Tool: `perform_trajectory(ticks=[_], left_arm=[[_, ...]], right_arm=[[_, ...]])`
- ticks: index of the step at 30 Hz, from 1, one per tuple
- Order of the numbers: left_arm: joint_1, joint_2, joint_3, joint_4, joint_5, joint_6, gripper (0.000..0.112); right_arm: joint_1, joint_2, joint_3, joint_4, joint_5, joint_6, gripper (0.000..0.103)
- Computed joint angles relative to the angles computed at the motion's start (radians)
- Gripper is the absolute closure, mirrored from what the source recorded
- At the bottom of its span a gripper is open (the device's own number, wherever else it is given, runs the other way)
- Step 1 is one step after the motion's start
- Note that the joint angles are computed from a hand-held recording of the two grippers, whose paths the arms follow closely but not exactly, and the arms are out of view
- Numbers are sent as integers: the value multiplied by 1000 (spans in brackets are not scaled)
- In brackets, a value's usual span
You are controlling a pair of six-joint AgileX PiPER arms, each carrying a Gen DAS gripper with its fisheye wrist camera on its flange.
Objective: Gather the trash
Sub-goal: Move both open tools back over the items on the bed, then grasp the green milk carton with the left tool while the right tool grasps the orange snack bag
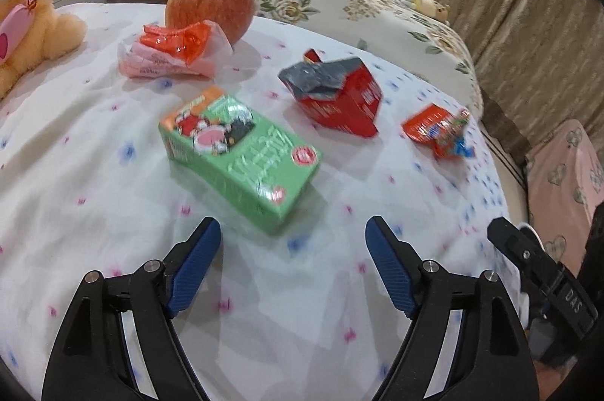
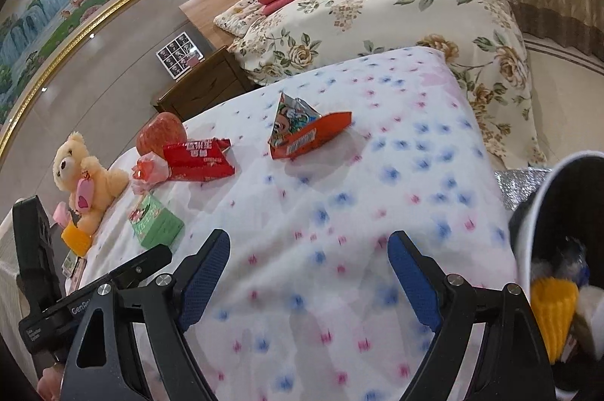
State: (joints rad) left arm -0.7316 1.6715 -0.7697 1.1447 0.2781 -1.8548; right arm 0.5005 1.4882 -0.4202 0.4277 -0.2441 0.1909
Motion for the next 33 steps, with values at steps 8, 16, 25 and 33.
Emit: perform_trajectory(ticks=[8, 16, 25, 33], left_arm=[[36, 72, -101, -117, 56, 84, 29], [42, 108, -139, -122, 118, 110, 28], [26, 93, -120, -89, 133, 160, 49], [15, 23, -20, -16, 63, 127, 50]], right_arm=[[-100, 128, -120, -434, 16, 368, 16], [-137, 216, -227, -518, 24, 437, 14], [-126, 249, -274, -287, 58, 194, 57], [-115, 225, -242, -260, 52, 166, 100]])
